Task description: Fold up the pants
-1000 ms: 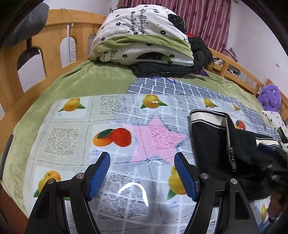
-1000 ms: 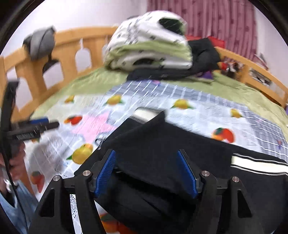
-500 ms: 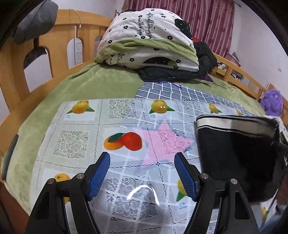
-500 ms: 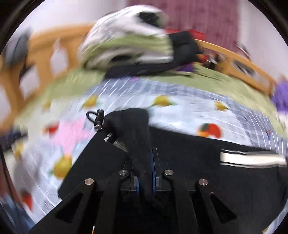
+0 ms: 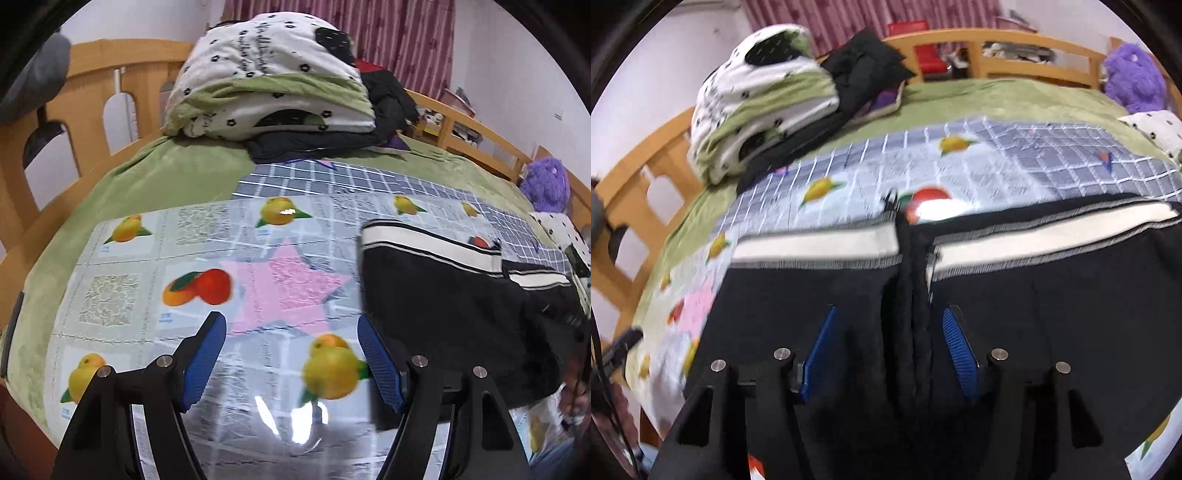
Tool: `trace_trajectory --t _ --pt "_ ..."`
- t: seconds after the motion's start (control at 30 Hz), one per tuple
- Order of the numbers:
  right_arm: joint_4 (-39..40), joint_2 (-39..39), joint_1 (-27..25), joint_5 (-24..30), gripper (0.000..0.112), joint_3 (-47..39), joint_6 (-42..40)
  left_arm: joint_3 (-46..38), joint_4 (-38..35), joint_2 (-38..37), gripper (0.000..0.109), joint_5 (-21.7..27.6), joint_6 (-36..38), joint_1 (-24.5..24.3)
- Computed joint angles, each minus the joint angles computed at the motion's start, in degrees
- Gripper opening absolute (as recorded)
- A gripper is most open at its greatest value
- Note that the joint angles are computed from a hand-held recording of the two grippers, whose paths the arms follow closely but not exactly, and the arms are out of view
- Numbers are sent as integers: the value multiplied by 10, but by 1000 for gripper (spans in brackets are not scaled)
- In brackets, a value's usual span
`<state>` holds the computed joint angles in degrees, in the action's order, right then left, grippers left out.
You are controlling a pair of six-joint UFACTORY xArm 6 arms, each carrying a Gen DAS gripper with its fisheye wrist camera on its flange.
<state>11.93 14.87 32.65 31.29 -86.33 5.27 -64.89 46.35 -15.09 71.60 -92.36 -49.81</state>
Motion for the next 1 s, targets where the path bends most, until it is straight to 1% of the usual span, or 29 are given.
trace_trajectory --t 0.07,0.1,0.13,0.17,0.2,0.23,0.27,0.3,0.33,0.37,0.43,0.47,0.5,0.53,0.57,0.63,0.7,0.73,0.8,0.83,0.87,0.9,0.97,1.0 --pt "46 18 -3 39 59 -7 -36 -17 -3 19 72 -11 6 -2" --pt "47 26 0 34 57 3 -26 -20 -4 23 72 -17 9 -2" --pt "39 19 3 6 35 30 -39 -27 -8 32 72 -28 14 0" --pt "55 13 7 2 20 39 -76 -33 -12 39 72 -32 17 0" --pt "95 1 3 5 19 45 -119 -40 -16 46 72 -33 20 0" --pt "155 -26 -6 -7 17 63 -150 -45 -20 51 72 -35 22 0" --pt "209 -47 -18 1 16 72 -183 -45 -23 52 72 -49 19 0" --pt "239 -60 -27 5 15 81 -210 -42 -25 51 72 -61 16 1" --pt "246 -75 -33 2 15 96 -225 -39 -28 51 72 -79 12 3" --pt "228 -82 -35 0 15 106 -222 -36 -33 53 72 -98 9 6" --pt "197 -80 -34 -1 17 118 -212 -38 -44 62 72 -121 6 10" --pt "185 -70 -32 5 19 119 -197 -42 -52 71 72 -126 5 11" --pt "179 -60 -32 12 24 116 -190 -48 -59 79 72 -128 4 10" --pt "169 -54 -29 11 26 120 -185 -50 -67 85 72 -134 2 11" --pt "164 -61 -24 -9 26 133 -193 -48 -71 88 72 -142 -2 11" --pt "151 -83 -25 -12 32 149 -189 -45 -80 92 72 -152 -9 11" --pt "208 -113 -31 -26 32 180 -229 -44 -86 97 72 -149 -14 10" --pt "220 -123 -34 -32 33 192 -235 -39 -93 101 72 -154 -20 11" --pt "220 -126 -36 -23 36 202 -227 -27 -111 109 72 -181 -22 16" --pt "230 -124 -33 -25 37 206 -241 -21 -128 115 72 -197 -16 21" --pt "230 -124 -33 -25 37 206 -241 -25 -124 123 72 -192 -21 18" --pt "210 -130 -27 -40 38 214 -241 -31 -117 126 72 -182 -22 14" --pt "189 -146 -33 -20 38 213 -240 -39 -112 123 72 -169 -21 8" --pt "198 -163 -41 -16 39 222 -251 -37 -103 117 72 -169 -27 5"
